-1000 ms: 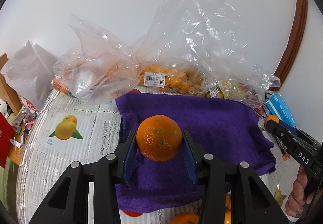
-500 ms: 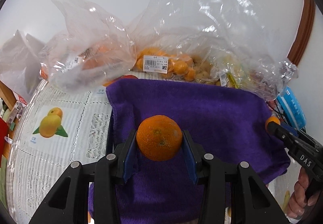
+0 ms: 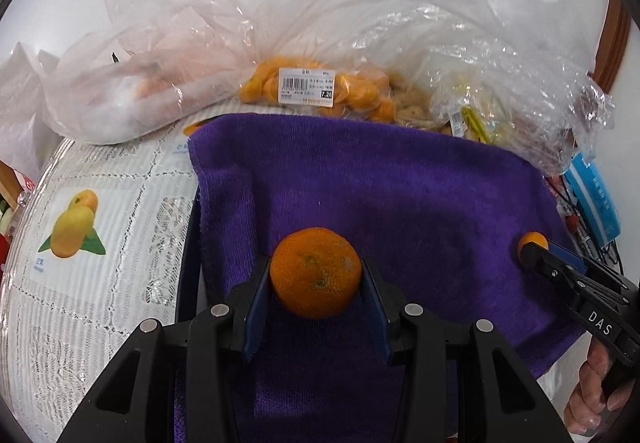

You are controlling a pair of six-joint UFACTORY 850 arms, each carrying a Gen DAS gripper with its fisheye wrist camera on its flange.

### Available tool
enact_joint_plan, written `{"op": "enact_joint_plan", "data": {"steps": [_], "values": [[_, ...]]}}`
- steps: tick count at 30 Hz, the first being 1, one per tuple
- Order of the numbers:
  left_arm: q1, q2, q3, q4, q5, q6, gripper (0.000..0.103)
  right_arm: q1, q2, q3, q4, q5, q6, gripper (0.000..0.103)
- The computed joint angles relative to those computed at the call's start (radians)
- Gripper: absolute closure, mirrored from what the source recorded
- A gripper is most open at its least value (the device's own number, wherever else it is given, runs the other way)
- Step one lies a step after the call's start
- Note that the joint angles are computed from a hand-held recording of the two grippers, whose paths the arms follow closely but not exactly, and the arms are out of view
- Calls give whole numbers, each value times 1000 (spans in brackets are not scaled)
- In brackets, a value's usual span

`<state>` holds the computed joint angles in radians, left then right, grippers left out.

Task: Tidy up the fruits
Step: 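Open both grippers to release the fruits onto the purple towel, then grasp an oval orange with the right gripper while the left grasps a mandarin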

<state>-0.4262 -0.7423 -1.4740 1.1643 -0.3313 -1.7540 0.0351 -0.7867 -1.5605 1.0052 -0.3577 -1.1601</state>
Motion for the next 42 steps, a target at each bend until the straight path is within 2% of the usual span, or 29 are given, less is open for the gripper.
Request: {"op": "enact_joint_plan", "data": {"steps": [8, 9, 13, 17, 20, 23, 26, 28, 33, 36, 42], "values": [[-1, -7, -10, -45, 0, 49, 61, 4, -5, -1, -6, -1, 3, 63], [-1, -4, -8, -48, 0, 50, 58, 3, -4, 0, -3, -5, 3, 63], [-8, 26, 19, 48, -14, -51, 48, 1, 9, 12, 52, -24, -42, 48], [-19, 61, 48, 125, -39, -129, 47, 8, 74, 92, 261, 36, -273, 48], [-28, 98, 90, 196, -43, -198, 47, 11, 110, 131, 328, 48, -347, 48], [-41, 131, 127, 214, -71, -206, 47, 5, 149, 175, 326, 29, -331, 48], [-43, 171, 164, 192, -75, -175, 47, 6, 189, 225, 320, 45, -340, 48], [-47, 202, 199, 249, -80, -240, 47, 5, 210, 248, 243, 37, -275, 48], [-54, 270, 280, 287, -62, -316, 47, -5, 270, 335, 231, 10, -262, 48], [-65, 297, 316, 287, -62, -334, 47, -10, 315, 401, 254, -1, -281, 48], [-107, 358, 402, 389, -90, -469, 47, -7, 394, 521, 305, -13, -339, 47]]}}
